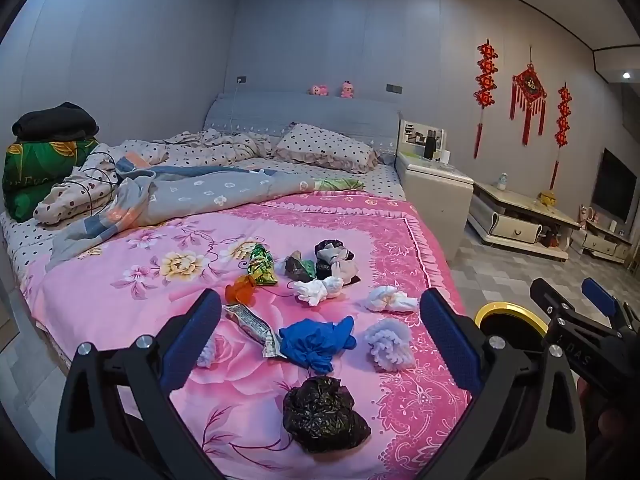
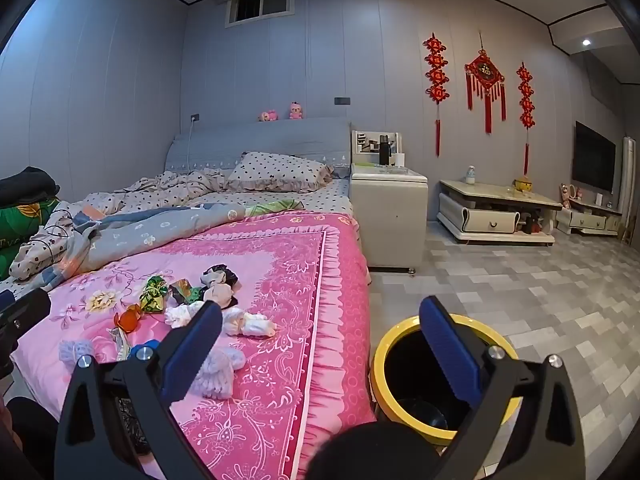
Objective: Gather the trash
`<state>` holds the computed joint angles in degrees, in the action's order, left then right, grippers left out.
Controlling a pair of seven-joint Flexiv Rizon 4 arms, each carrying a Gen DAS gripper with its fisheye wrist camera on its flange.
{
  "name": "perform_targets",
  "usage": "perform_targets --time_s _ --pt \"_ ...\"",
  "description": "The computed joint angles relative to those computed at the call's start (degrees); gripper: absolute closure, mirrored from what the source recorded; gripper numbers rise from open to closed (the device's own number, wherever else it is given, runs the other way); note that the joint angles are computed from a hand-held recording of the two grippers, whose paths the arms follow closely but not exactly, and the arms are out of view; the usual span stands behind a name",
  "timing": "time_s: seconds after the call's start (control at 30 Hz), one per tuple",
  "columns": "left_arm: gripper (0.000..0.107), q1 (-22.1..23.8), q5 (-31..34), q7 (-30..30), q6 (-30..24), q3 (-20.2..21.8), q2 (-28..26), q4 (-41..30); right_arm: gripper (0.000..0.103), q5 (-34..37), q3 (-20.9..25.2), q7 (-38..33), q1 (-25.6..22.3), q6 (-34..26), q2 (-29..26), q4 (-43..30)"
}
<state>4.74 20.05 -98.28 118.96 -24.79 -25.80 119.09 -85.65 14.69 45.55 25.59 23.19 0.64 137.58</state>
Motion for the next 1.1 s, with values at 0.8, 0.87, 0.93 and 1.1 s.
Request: perform_targets --time_s 0.8,0.87,0.93,1.1 --pt "0.011 4.1 1.4 -0.6 -1.7 -4.3 0.2 0.2 0.008 -0.4 -0.2 0.3 -0.6 1.1 0.2 0.2" --pt "0.011 4.0 1.4 -0.5 -1.6 -4.3 0.1 0.2 0.008 -0.4 -0.2 0.2 -0.5 1.1 0.1 0.1" --pt "0.011 4.8 1.7 -0.6 -2.0 -5.1 0.1 0.3 0.008 -0.4 -0.2 0.3 -0.6 1.2 0.2 0.2" --pt "0.011 5.1 1.6 -0.3 -2.0 -5.5 -0.1 0.3 0.008 -0.4 -0.2 0.3 -0.6 1.2 0.1 0.2"
